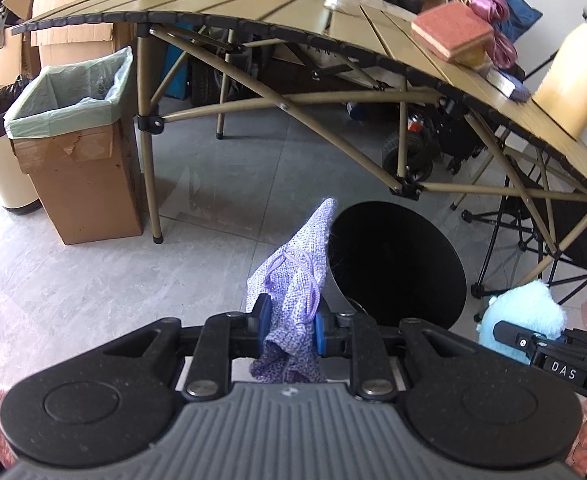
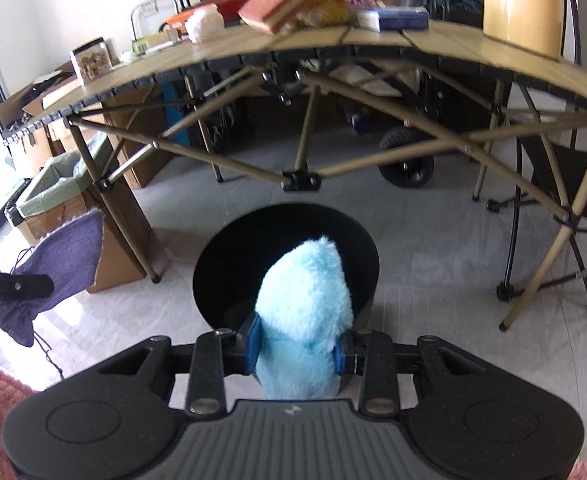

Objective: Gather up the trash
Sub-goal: 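Carry the light-blue plush and purple pouch down over the black bin, then open the right tool to drop the light-blue plush into the bin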

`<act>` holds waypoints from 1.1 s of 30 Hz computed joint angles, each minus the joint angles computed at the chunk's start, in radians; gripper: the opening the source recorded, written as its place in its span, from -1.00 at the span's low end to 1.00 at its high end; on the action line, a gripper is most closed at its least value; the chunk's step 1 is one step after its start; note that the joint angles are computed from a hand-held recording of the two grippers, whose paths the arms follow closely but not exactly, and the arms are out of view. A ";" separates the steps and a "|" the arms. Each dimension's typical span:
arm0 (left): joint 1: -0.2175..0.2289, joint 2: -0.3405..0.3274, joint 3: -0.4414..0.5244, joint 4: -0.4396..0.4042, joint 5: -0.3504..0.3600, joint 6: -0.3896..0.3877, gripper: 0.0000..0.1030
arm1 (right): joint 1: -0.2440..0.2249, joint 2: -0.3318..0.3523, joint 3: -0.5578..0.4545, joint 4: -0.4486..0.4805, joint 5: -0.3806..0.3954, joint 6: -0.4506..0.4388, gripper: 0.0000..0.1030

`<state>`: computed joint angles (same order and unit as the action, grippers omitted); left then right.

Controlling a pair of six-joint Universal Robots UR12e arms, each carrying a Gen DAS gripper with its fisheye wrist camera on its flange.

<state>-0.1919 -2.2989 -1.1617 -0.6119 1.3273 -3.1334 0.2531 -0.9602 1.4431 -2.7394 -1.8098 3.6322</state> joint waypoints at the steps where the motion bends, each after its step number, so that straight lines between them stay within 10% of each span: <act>1: -0.003 -0.002 0.004 -0.006 0.003 0.004 -0.58 | -0.001 -0.002 0.001 0.013 0.005 0.007 -0.37; 33: -0.055 -0.165 0.298 -0.283 0.043 -0.005 -0.58 | -0.056 0.116 -0.197 0.246 0.127 0.080 -0.36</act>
